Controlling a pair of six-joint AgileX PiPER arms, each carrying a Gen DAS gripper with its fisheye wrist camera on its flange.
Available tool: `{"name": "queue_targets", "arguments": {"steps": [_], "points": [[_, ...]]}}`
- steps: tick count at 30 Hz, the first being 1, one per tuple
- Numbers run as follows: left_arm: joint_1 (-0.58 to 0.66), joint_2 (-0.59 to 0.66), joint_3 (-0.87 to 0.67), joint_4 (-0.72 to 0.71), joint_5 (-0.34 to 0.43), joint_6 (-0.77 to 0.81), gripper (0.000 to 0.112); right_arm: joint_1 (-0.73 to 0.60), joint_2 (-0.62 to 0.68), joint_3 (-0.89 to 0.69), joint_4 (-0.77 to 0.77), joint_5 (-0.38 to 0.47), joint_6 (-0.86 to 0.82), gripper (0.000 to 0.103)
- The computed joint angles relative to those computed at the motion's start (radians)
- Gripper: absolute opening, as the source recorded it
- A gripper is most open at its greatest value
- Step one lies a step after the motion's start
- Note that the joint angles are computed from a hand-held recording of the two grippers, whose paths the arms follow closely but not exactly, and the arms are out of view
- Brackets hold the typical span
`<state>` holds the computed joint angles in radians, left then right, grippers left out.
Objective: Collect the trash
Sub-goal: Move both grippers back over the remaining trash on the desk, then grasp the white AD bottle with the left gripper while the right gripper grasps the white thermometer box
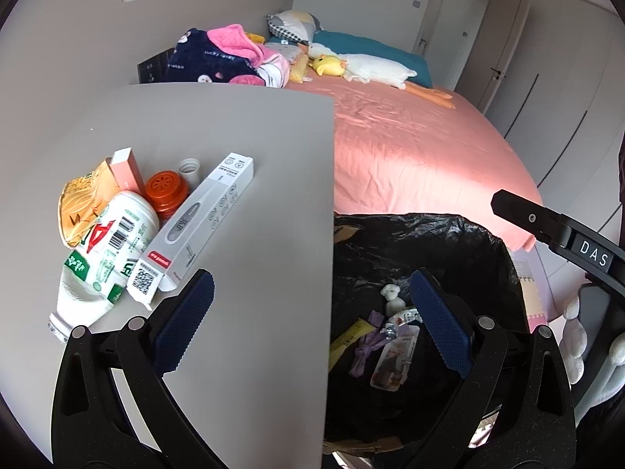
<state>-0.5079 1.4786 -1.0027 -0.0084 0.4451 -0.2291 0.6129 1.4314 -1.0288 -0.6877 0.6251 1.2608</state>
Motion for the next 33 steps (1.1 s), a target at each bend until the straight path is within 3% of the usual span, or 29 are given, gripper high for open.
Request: {"name": "queue_targets", "arguments": {"steps": [16,24,33], "points": [[0.29,-0.041,0.05,-0.283,0.018,0.367,0.097,0.092,0.263,-0.272,0.101,0.029,-0.114,0.085],[0.435,0.0,0.022,-0.423,0.056,0.542,0.097,0.109,0.379,-0.411,0.16,0.047,-0.166,0.085],[0.528,0.063,-0.004,-0.501,0.083,0.633,0.097,0.116,0.513,-0.576,0.259,0.066,-0.253,0.085]]}}
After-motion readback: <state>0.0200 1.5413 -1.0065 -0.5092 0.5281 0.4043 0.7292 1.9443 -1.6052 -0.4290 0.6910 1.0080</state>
